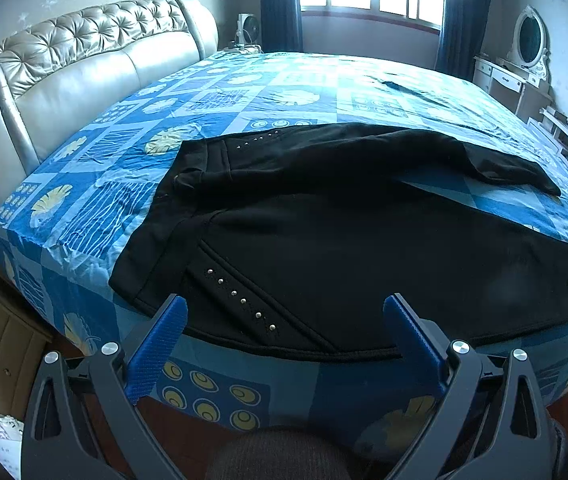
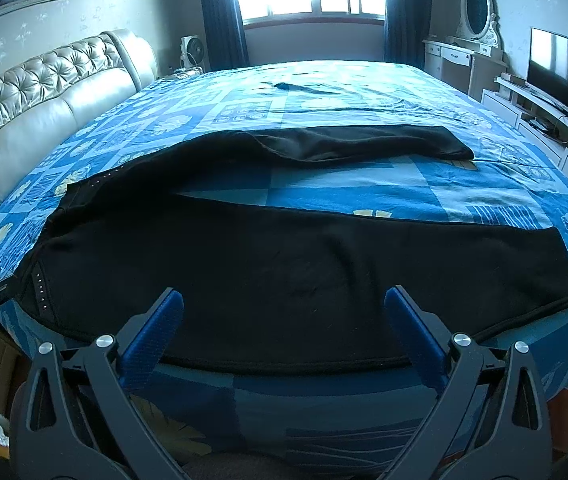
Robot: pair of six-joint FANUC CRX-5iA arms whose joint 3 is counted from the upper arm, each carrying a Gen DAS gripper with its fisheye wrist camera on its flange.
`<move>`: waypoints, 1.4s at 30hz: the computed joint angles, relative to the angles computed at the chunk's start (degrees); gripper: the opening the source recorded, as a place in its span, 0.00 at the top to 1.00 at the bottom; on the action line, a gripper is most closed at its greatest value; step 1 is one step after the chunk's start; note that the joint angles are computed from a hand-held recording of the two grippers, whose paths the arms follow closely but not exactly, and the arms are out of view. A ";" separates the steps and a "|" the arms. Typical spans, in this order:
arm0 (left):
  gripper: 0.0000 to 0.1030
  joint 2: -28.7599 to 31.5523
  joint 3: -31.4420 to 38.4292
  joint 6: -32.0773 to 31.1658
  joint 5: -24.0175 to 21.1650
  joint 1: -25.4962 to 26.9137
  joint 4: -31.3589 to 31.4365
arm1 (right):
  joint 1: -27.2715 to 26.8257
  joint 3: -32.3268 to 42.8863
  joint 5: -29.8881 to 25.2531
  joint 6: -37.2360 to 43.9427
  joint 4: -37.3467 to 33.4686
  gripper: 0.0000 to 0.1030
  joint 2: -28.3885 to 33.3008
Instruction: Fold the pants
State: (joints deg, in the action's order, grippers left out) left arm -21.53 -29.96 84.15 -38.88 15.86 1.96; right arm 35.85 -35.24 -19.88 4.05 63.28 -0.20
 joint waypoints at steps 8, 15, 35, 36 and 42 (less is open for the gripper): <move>0.05 -0.39 -0.24 0.15 -0.10 -0.06 -0.23 | 0.31 0.03 -0.21 -0.54 0.01 0.02 0.00; 0.05 -0.38 -0.23 0.23 -0.14 -0.12 -0.31 | 0.13 0.03 0.20 0.09 -0.42 0.02 0.00; 0.05 -0.27 -0.19 0.42 -0.22 -0.33 -0.32 | 0.36 0.01 0.09 0.38 -0.78 0.02 -0.08; 0.05 -0.45 -0.52 -0.24 0.08 -0.19 0.34 | 0.42 0.10 0.04 0.78 -1.21 0.02 -0.06; 0.05 -1.11 -1.16 -2.65 0.98 -0.63 1.18 | 0.81 0.12 -0.09 0.82 -1.56 0.02 -0.10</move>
